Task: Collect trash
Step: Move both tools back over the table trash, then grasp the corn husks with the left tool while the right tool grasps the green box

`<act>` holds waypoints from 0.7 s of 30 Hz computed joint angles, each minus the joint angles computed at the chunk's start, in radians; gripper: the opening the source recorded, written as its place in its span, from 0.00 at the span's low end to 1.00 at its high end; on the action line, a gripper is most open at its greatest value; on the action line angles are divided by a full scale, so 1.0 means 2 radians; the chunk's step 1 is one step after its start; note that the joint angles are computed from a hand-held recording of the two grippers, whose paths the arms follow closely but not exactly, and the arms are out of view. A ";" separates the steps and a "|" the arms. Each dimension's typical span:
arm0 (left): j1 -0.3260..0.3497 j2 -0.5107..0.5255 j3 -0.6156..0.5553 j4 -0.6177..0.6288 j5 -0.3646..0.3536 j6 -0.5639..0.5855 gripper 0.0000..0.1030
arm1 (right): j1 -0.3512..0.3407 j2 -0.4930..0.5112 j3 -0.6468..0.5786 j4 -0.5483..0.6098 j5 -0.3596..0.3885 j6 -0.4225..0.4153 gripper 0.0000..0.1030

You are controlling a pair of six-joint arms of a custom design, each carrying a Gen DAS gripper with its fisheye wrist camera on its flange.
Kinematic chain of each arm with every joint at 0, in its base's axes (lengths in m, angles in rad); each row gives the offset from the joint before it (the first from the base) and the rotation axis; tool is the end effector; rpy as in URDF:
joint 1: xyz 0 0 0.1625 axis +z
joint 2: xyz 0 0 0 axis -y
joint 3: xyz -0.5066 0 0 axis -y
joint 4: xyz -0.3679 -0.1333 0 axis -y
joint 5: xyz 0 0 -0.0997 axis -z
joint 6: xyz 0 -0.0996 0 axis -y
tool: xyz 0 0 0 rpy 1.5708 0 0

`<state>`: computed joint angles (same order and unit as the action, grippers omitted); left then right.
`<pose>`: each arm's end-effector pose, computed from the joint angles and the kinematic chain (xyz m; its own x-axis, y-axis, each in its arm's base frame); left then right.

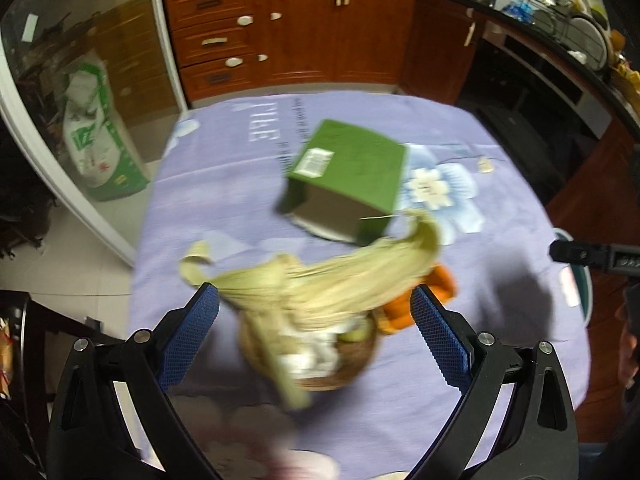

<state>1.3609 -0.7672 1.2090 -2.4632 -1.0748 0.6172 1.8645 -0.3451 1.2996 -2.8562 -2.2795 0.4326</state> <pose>0.0048 -0.8447 0.3214 -0.6282 0.4937 -0.6014 0.6758 0.7293 -0.1072 0.2995 -0.7538 -0.0055 -0.8301 0.3637 0.4226 0.0817 0.8291 -0.5530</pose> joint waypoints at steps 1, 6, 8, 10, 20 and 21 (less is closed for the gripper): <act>0.003 0.004 -0.006 -0.002 0.004 0.007 0.94 | 0.001 0.005 -0.010 0.009 0.000 -0.001 0.81; 0.017 0.027 -0.049 0.024 0.014 0.028 0.85 | 0.003 0.024 -0.052 0.048 -0.001 0.003 0.81; 0.019 0.033 -0.058 0.038 0.014 0.033 0.79 | 0.001 0.031 -0.066 0.064 0.002 0.008 0.81; 0.021 0.040 -0.066 0.046 0.012 0.046 0.73 | 0.000 0.037 -0.080 0.077 0.004 0.012 0.81; 0.024 0.063 -0.094 0.070 0.009 0.081 0.33 | -0.003 0.079 -0.176 0.149 0.014 0.002 0.81; 0.025 0.062 -0.091 0.064 0.009 0.083 0.27 | -0.003 0.084 -0.187 0.156 0.015 0.000 0.81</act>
